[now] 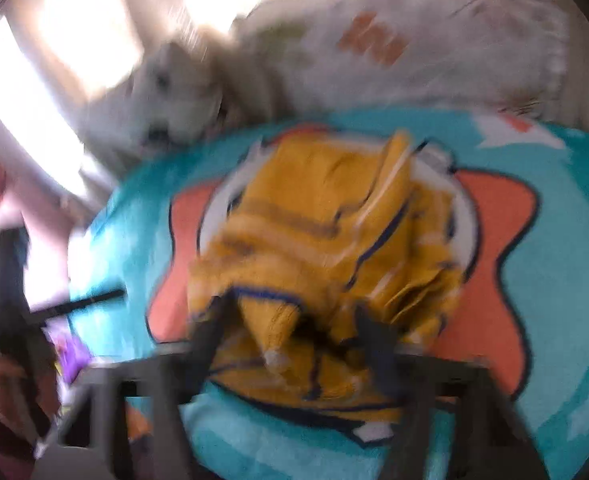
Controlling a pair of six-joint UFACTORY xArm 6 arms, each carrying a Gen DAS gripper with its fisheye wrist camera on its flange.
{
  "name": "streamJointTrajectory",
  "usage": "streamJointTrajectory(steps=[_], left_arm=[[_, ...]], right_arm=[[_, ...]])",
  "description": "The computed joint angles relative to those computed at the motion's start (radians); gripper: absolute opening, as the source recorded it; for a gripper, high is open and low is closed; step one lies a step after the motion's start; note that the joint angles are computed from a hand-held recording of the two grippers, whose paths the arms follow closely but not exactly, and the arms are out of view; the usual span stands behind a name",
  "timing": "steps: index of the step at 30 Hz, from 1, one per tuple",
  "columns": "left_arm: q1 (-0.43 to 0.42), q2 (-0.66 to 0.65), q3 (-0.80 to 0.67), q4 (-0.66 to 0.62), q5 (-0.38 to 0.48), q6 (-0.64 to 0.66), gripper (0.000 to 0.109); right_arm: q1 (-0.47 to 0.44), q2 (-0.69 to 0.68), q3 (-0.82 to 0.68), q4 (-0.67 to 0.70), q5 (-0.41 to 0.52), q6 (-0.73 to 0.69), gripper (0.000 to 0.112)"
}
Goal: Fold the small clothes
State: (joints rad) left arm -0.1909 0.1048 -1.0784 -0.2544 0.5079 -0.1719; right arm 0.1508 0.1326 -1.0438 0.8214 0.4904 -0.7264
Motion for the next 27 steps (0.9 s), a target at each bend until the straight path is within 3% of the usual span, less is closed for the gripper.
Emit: streamJointTrajectory(steps=[2,5,9,13,15,17,19,21,24,27], left_arm=[[-0.015,0.012,-0.02,-0.013,0.0,0.019,0.08],[-0.046,0.052,-0.071,-0.039,0.003,0.061,0.08],[-0.098,0.163,-0.185,-0.069,0.031,0.127,0.08],[-0.128,0.3,-0.304,-0.055,0.124,0.121,0.08],[-0.125,0.336,-0.325,-0.087,0.161,0.118,0.081],[-0.109,0.318,-0.298,-0.186,0.153,0.153,0.08],[-0.101,0.266,-0.24,-0.204,0.103,0.169,0.08],[-0.093,0.209,-0.181,-0.222,0.044,0.202,0.08],[-0.06,0.169,-0.141,-0.268,0.001,0.241,0.082],[-0.021,0.204,-0.173,-0.303,0.0,0.252,0.082]], right_arm=[[-0.034,0.029,-0.007,-0.065,0.069,0.066,0.007],[-0.136,0.046,-0.023,0.03,0.212,0.057,0.005],[-0.205,0.08,-0.007,0.027,0.284,0.104,0.006],[-0.191,0.036,0.042,0.042,0.239,0.069,0.01],[-0.188,0.011,0.058,0.031,0.205,0.07,0.022],[-0.191,-0.016,0.066,-0.008,0.178,0.084,0.026],[-0.199,-0.031,0.065,-0.025,0.157,0.086,0.037],[-0.21,-0.034,0.057,-0.001,0.135,0.076,0.058],[-0.221,-0.035,0.053,0.07,0.076,0.037,0.072],[-0.212,0.019,0.006,0.086,0.035,0.043,0.077]])
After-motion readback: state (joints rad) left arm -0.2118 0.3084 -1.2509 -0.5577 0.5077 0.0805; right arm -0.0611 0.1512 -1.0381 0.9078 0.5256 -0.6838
